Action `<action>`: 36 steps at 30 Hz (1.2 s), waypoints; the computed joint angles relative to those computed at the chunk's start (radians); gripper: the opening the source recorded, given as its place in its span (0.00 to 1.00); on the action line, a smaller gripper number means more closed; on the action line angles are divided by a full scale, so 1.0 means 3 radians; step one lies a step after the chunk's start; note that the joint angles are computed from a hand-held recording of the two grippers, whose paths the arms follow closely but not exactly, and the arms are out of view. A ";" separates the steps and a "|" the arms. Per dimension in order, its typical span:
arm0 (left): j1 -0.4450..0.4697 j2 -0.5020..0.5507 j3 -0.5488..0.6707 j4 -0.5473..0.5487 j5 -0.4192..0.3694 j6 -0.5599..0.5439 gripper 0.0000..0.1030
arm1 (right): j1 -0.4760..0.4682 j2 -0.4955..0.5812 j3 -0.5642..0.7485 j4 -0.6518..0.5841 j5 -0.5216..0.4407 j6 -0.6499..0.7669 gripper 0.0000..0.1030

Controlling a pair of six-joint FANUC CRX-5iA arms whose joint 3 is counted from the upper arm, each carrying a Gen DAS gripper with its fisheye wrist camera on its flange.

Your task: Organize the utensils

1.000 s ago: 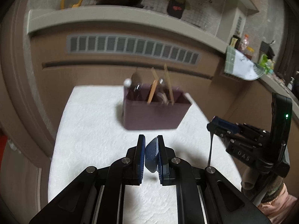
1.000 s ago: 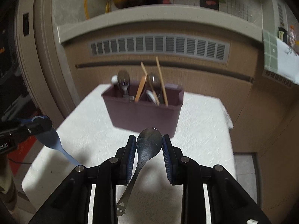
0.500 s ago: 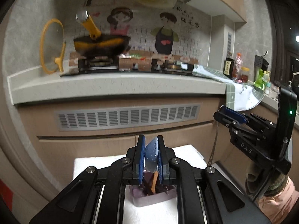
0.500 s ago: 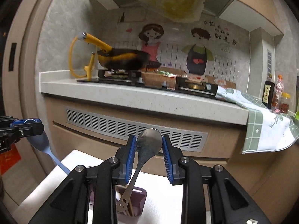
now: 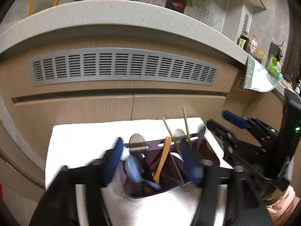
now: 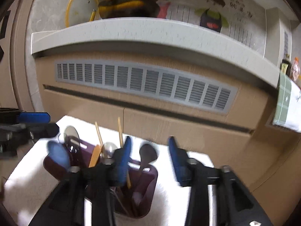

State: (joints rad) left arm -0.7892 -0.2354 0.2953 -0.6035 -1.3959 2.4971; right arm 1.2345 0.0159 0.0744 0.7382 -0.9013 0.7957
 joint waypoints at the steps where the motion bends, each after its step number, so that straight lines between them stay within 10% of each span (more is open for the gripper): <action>1: -0.0055 -0.0007 -0.0013 -0.0061 -0.0023 0.0055 0.63 | 0.0006 -0.0044 -0.0040 -0.0027 0.0013 -0.0033 0.57; 8: -0.1081 0.0040 0.0114 -0.1017 -0.0754 0.0814 0.73 | 0.0311 -0.0613 -0.0587 0.0280 -0.0047 -0.0663 0.94; 17: -0.2533 0.0700 0.0509 -0.2036 -0.2162 0.1452 1.00 | 0.1164 -0.1330 -0.1417 0.0900 -0.0615 -0.1654 1.00; 23: -0.2818 0.1054 0.0728 -0.2207 -0.2660 0.1582 1.00 | 0.1673 -0.1427 -0.1592 0.0982 -0.1289 -0.1985 1.00; 36: -0.2824 0.1170 0.0860 -0.1999 -0.2605 0.1599 1.00 | 0.1888 -0.1559 -0.1660 0.0827 -0.1499 -0.2107 1.00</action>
State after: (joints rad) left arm -1.6364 0.1157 0.5533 -1.2033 -2.1774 2.9769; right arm 1.8007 -0.4519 -0.4238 0.9864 -1.3510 0.1637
